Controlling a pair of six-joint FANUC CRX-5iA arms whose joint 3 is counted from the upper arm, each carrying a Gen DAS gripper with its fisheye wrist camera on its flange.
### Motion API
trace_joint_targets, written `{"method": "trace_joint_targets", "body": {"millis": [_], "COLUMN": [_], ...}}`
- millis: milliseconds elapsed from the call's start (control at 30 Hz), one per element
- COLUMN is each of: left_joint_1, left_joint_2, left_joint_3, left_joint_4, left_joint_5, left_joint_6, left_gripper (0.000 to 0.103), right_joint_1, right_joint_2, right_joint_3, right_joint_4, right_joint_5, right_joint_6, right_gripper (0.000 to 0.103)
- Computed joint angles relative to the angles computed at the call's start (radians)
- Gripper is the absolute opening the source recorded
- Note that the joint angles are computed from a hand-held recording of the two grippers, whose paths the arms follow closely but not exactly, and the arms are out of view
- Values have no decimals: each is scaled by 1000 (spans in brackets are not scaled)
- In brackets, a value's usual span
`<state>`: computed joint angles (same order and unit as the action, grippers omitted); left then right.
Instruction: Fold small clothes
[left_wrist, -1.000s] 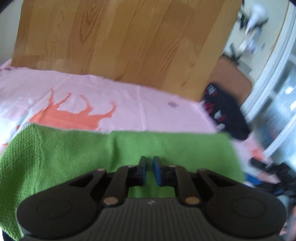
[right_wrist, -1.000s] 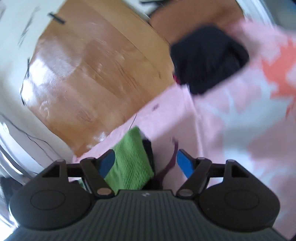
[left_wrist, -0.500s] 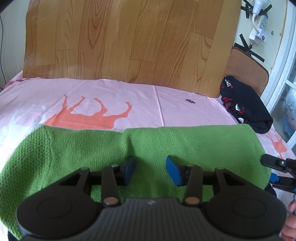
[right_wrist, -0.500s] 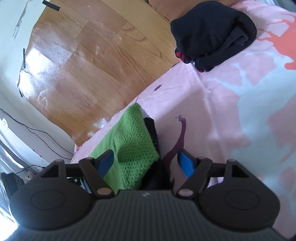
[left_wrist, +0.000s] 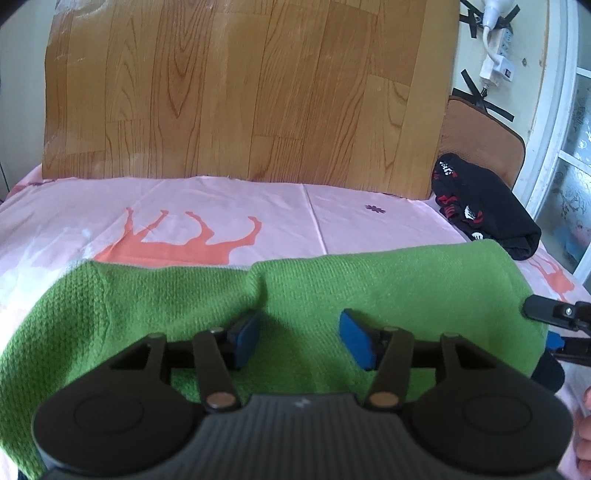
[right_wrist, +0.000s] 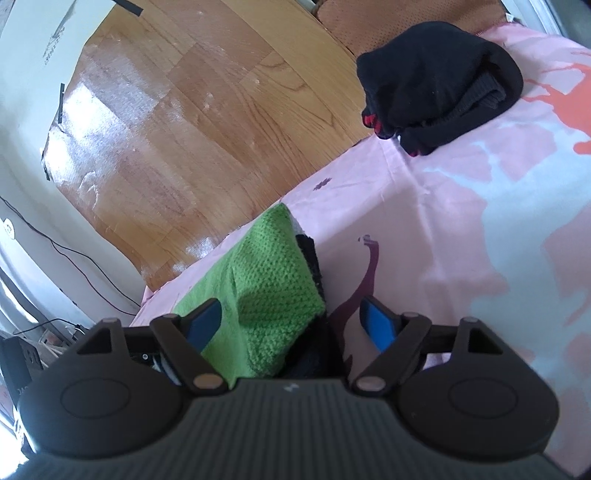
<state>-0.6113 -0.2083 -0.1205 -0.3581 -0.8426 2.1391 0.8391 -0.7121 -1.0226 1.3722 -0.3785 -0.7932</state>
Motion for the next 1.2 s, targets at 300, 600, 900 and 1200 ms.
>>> {"method": "trace_joint_targets", "body": {"millis": [300, 600, 900, 1200], "left_joint_1": [-17, -32, -43, -50], "left_joint_2": [-9, -14, -14, -16], "left_joint_3": [-13, -20, -20, -19], "left_joint_4": [-50, -87, -113, -129], "left_joint_5": [18, 27, 26, 22], "left_joint_6": [18, 38, 49, 58], "left_gripper": [57, 59, 61, 63], "right_joint_1": [-17, -15, -13, -3], "right_joint_2": [10, 17, 18, 19], "right_joint_3": [3, 3, 1, 1], "right_joint_4": [10, 35, 48, 53], "right_joint_5": [19, 13, 7, -4], "right_joint_6": [13, -2, -16, -24], "right_gripper": [89, 90, 90, 90]}}
